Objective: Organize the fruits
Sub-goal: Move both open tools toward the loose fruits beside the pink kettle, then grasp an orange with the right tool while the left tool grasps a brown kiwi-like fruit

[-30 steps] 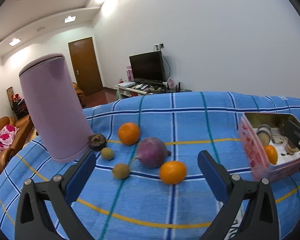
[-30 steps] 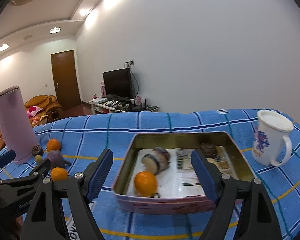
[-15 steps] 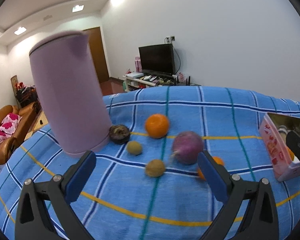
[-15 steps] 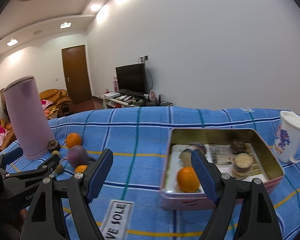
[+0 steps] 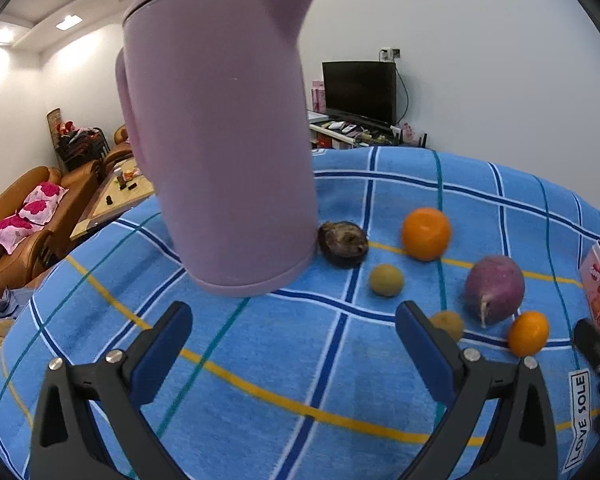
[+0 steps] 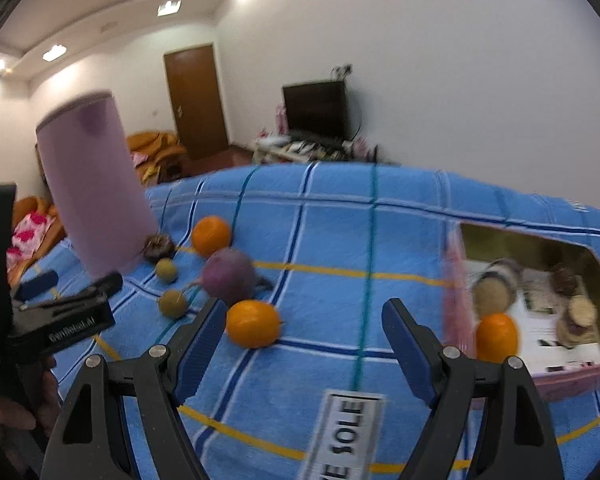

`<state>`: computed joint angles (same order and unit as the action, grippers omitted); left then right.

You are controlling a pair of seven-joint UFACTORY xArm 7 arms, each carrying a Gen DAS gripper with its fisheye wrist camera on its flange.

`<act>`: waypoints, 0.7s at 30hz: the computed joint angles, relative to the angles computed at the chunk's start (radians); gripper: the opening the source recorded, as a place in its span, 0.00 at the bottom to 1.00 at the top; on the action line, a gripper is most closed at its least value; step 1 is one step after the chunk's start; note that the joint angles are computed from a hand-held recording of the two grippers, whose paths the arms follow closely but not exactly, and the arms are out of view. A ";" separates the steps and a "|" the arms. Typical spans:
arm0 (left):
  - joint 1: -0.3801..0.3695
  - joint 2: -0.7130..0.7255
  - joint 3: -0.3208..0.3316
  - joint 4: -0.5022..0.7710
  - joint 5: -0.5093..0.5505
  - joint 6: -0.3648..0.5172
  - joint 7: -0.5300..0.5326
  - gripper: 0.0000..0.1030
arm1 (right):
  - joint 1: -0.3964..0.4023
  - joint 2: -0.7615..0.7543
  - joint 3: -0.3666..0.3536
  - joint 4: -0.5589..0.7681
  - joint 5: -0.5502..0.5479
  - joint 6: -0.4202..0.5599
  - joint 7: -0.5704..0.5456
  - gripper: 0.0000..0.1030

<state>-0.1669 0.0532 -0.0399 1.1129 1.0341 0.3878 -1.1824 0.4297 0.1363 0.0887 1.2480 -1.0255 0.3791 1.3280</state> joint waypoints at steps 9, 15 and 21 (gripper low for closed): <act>0.026 -0.002 0.020 -0.001 -0.059 -0.012 0.046 1.00 | -0.024 0.182 0.055 0.177 0.495 0.070 -0.485 0.62; 0.044 0.001 0.019 -0.017 -0.121 -0.100 0.115 0.96 | 0.032 0.252 0.012 0.275 0.589 0.129 -0.580 0.44; 0.031 0.010 0.005 -0.035 -0.245 -0.219 0.324 0.87 | 0.068 0.216 -0.030 0.226 0.606 0.102 -0.595 0.44</act>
<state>-0.1362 0.0632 -0.0351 1.0775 0.7891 0.1688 -0.8584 0.4974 0.3526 0.0590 1.4740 -0.4193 0.4807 0.7334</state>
